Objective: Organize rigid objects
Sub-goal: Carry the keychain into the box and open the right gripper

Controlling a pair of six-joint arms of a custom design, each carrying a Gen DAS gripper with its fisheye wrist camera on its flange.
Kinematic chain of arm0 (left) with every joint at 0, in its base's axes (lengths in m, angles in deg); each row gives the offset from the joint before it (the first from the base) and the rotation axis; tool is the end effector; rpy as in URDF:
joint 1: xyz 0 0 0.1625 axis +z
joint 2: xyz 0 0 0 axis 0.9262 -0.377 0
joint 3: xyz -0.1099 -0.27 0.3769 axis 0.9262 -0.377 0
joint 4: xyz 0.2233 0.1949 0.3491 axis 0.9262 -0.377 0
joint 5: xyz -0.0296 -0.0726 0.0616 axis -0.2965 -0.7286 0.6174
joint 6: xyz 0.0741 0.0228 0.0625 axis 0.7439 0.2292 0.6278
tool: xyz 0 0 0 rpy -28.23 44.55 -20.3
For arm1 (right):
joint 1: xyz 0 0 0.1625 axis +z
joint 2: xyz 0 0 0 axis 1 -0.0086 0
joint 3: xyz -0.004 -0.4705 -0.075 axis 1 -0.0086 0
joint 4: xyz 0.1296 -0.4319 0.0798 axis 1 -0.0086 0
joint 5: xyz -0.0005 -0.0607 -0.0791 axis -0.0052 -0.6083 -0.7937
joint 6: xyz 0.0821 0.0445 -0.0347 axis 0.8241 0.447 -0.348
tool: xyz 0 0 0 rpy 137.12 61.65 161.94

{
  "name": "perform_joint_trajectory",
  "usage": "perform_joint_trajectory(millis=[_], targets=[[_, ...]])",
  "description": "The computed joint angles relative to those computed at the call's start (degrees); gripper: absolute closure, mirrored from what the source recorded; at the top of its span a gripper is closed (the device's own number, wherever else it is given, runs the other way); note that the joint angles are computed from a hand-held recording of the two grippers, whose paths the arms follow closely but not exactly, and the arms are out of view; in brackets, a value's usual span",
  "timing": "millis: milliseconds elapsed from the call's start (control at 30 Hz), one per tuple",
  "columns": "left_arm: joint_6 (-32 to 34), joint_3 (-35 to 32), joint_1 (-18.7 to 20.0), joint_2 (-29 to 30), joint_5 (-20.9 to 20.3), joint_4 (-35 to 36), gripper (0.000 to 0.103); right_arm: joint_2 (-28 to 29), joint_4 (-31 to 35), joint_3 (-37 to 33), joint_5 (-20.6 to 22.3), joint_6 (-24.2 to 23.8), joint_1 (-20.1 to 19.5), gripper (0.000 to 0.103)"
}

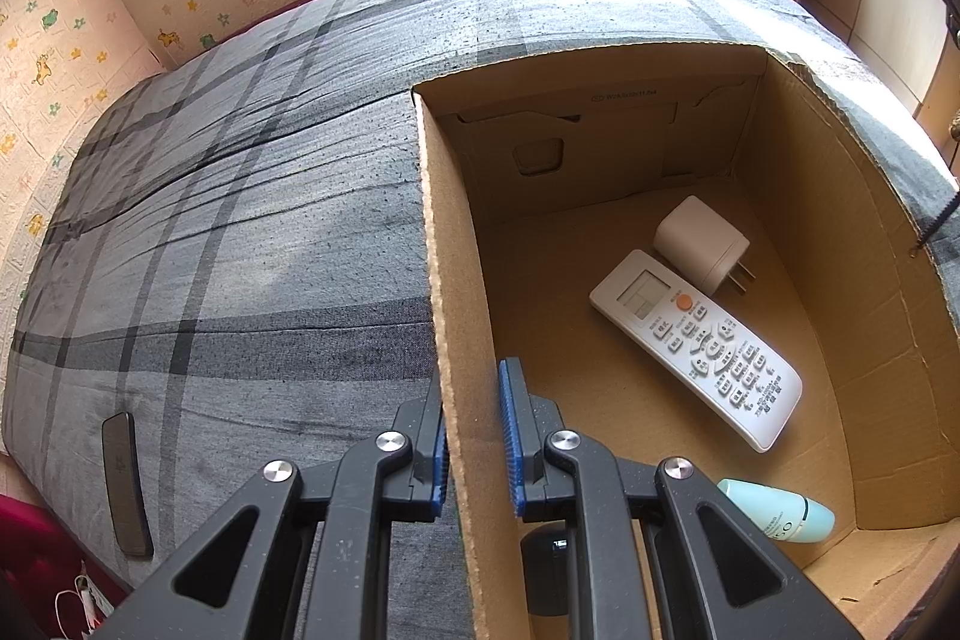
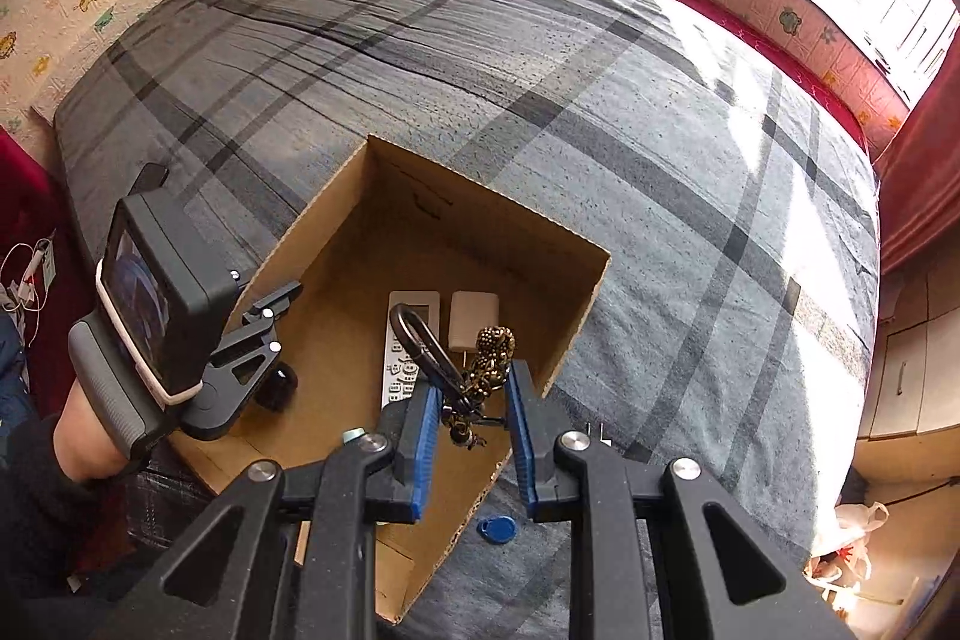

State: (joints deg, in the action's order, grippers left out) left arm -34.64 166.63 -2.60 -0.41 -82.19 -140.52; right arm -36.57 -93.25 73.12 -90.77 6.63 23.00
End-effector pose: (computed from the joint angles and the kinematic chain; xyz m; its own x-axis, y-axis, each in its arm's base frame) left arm -0.1085 -0.7614 0.2394 -0.5730 -0.0871 -0.8149 0.3339 0.8832 -0.3292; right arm 0.4223 -0.8225 0.1168 -0.4599 -0.7082 0.5356 -0.7226 0.6491 0.2377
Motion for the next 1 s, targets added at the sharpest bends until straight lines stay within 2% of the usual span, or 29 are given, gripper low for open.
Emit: perform_joint_trajectory(millis=[267, 533, 767, 1000], targets=[[0.09, -0.04, 0.04, -0.09, -0.24, -0.14, 0.087, 5.71, 5.02, -5.61, -0.66, 0.45, 0.29, 0.081], [0.21, 0.06, 0.07, -0.16, -0.36, -0.37, 0.087, 12.04, 10.35, -12.86, -2.19, 4.03, -0.88, 0.081], [0.16, 0.01, 0.1, -0.13, -0.53, -0.41, 0.087, 17.49, 12.38, -19.3, -6.73, 6.1, -2.13, 0.081], [0.0, -0.02, 0.06, -0.09, -0.58, -0.3, 0.087, 21.16, 17.45, -24.55, -10.17, 8.85, -3.31, 0.081]])
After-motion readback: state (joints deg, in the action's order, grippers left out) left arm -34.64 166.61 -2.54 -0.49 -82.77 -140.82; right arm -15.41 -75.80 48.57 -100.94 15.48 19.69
